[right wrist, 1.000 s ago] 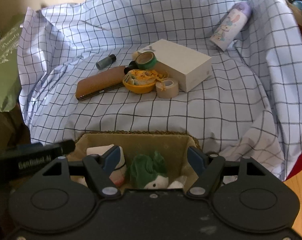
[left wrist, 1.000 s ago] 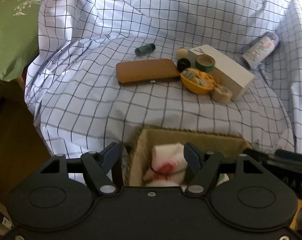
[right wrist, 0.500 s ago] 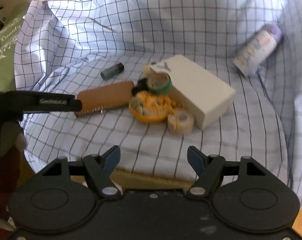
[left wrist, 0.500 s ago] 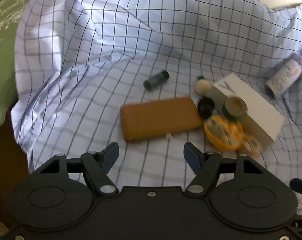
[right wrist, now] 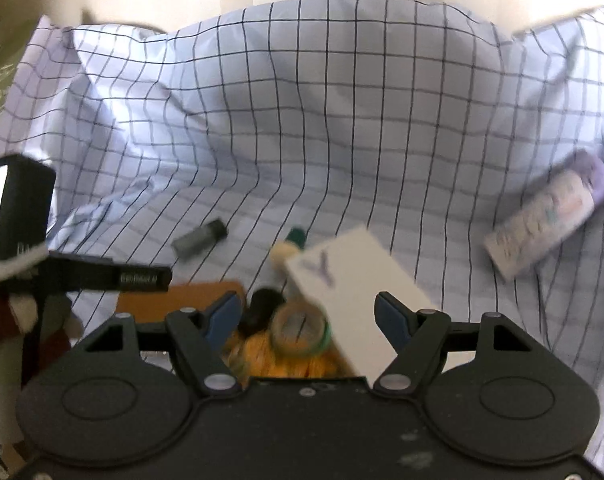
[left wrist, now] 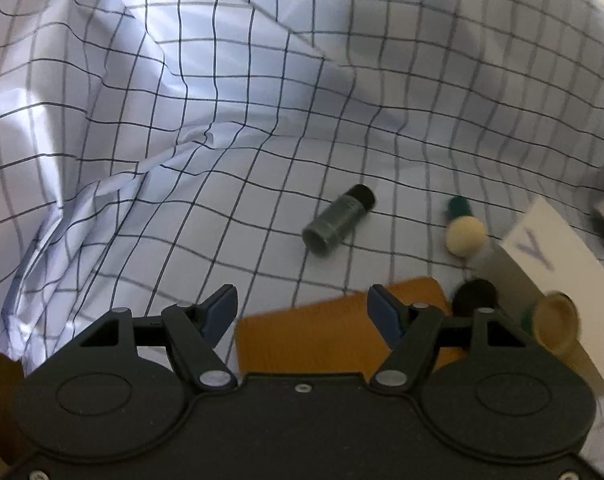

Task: Organize soft objects
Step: 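Lower the left tool to the grey-green bottle while the right tool approaches the green-capped wooden knob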

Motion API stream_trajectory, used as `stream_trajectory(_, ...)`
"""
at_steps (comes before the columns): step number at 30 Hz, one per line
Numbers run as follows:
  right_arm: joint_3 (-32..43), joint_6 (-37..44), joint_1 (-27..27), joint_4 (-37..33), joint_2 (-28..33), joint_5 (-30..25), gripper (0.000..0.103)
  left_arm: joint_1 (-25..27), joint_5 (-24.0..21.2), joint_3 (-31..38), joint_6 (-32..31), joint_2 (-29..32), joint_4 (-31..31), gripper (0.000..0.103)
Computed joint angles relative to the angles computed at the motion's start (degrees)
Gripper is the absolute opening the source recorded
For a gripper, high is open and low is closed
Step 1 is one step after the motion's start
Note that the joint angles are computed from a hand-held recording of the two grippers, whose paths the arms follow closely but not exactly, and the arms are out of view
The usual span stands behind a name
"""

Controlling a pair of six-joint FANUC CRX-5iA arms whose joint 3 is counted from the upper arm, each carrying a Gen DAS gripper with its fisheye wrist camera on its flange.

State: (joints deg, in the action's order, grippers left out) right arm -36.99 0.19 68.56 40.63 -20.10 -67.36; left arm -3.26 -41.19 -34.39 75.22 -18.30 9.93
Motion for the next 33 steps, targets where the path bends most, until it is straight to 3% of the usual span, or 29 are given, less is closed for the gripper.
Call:
stream_trajectory(5, 3.81, 8.75, -9.15, -1.66, 5.63, 6.64, 0.074, -1.05, 0.78, 3.86, 3.83, 5.78, -4.08, 0.067)
stream_trajectory(13, 12.58, 24.4, -20.01, -10.86, 16.03, 14.8, 0.072, -1.17, 1.11, 7.61, 6.26, 11.57, -6.41, 0.067)
stream_trajectory(16, 15.15, 29.12, -21.73, -14.18, 19.46, 15.07, 0.07, -0.54, 1.47, 7.93, 6.23, 12.4, -5.91, 0.067)
stream_trajectory(20, 17.77, 34.43, -23.32, -18.8, 22.63, 14.55, 0.057, 0.1, 1.73, 8.15, 5.92, 12.83, -5.71, 0.067)
stream_trajectory(22, 18.42, 36.28, -23.87, -20.35, 23.58, 14.93, 0.057, 0.35, 1.84, 8.06, 5.48, 12.9, -5.26, 0.067)
stream_trajectory(33, 19.76, 41.89, -24.56, -22.49, 26.07, 15.35, 0.044, 1.06, 1.86, 7.1, 3.04, 12.31, -3.14, 0.067)
